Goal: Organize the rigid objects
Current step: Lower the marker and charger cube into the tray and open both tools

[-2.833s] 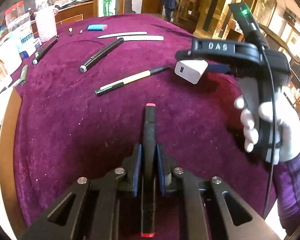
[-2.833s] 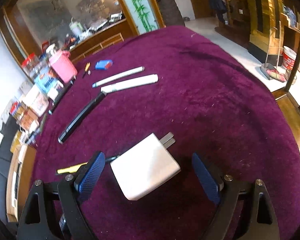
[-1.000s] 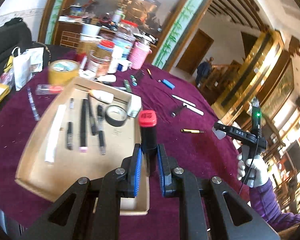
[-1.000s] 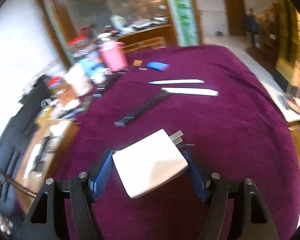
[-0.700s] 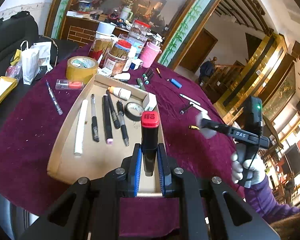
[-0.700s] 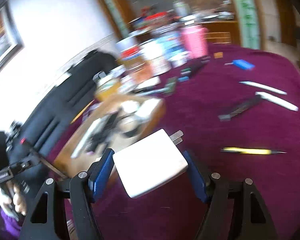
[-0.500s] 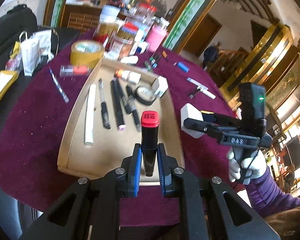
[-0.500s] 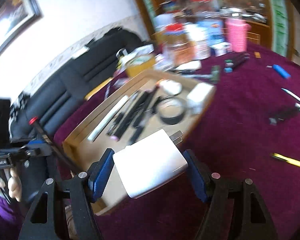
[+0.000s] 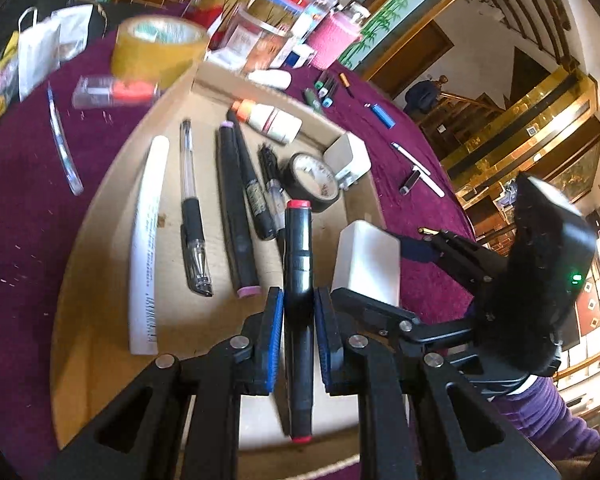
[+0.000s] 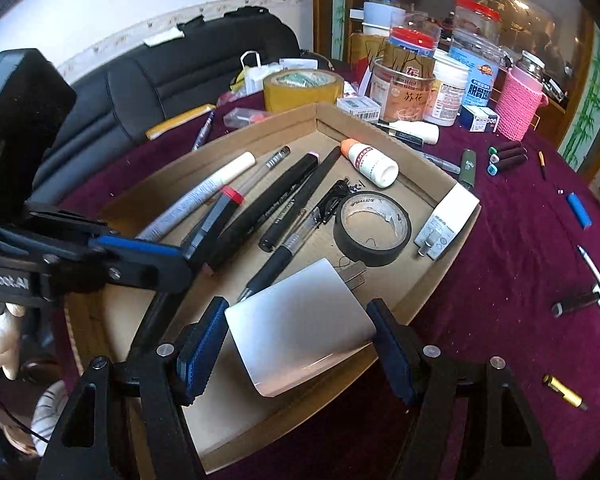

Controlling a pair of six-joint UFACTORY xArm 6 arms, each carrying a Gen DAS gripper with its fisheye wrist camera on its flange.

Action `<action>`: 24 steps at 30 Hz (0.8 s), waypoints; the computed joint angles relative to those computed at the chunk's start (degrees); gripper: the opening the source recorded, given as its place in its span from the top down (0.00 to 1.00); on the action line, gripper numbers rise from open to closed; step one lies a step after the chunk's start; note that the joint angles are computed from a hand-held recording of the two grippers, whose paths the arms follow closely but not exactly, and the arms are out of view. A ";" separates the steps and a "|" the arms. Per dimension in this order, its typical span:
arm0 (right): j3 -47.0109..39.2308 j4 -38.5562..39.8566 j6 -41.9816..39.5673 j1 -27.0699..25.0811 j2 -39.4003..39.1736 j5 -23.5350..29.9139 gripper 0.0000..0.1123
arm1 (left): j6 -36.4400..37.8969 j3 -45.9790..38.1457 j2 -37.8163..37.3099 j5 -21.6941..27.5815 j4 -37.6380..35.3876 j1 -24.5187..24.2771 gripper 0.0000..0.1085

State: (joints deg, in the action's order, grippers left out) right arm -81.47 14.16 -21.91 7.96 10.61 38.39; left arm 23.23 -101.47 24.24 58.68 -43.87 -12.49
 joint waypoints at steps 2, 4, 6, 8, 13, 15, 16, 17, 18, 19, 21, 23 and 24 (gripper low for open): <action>-0.96 -1.65 0.57 0.09 1.00 0.34 0.33 | -0.68 0.34 0.45 -0.03 0.34 -0.23 0.86; -1.35 -3.17 0.81 0.33 1.50 0.27 0.33 | -1.24 2.16 -0.47 -1.68 2.03 -0.81 0.86; -1.70 -5.29 1.49 0.67 1.96 0.35 0.32 | -1.70 4.04 -1.77 -3.61 3.02 -1.06 0.78; -1.80 -8.20 2.32 1.16 2.36 0.01 0.32 | -1.64 5.91 -3.41 -5.32 2.27 -0.90 0.54; -1.48 -8.33 2.71 1.18 1.78 -1.79 0.29 | -0.99 9.89 -7.43 -9.09 -0.38 -0.17 0.34; -0.69 -7.37 2.83 0.99 0.67 -3.32 0.28 | -1.58 10.61 -8.28 -9.39 -0.82 0.15 0.29; 0.12 -6.86 3.16 0.82 -0.21 -4.60 0.28 | -2.00 11.24 -8.82 -10.04 -0.58 0.10 0.28; 0.76 -6.23 3.34 0.67 -0.88 -5.61 0.28 | -2.55 12.01 -9.48 -10.87 0.10 -0.06 0.28; 1.57 -5.43 3.50 0.46 -1.74 -6.74 0.27 | -3.01 12.82 -10.10 -11.80 0.87 -0.30 0.28; 2.35 -5.08 3.86 0.27 -2.50 -7.79 0.27 | -3.31 13.84 -10.86 -12.87 1.65 -0.56 0.28; 4.87 -5.54 5.62 -0.33 -4.63 -11.00 0.24 | -4.10 15.25 -11.91 -14.66 3.25 -1.20 0.28; 7.61 -7.91 8.98 -1.20 -6.59 -14.21 0.21 | -5.03 16.36 -12.64 -16.16 5.06 -1.86 0.28; 8.54 -9.12 10.56 -1.62 -7.21 -15.26 0.21 | -5.51 16.78 -12.94 -16.76 5.95 -2.22 0.28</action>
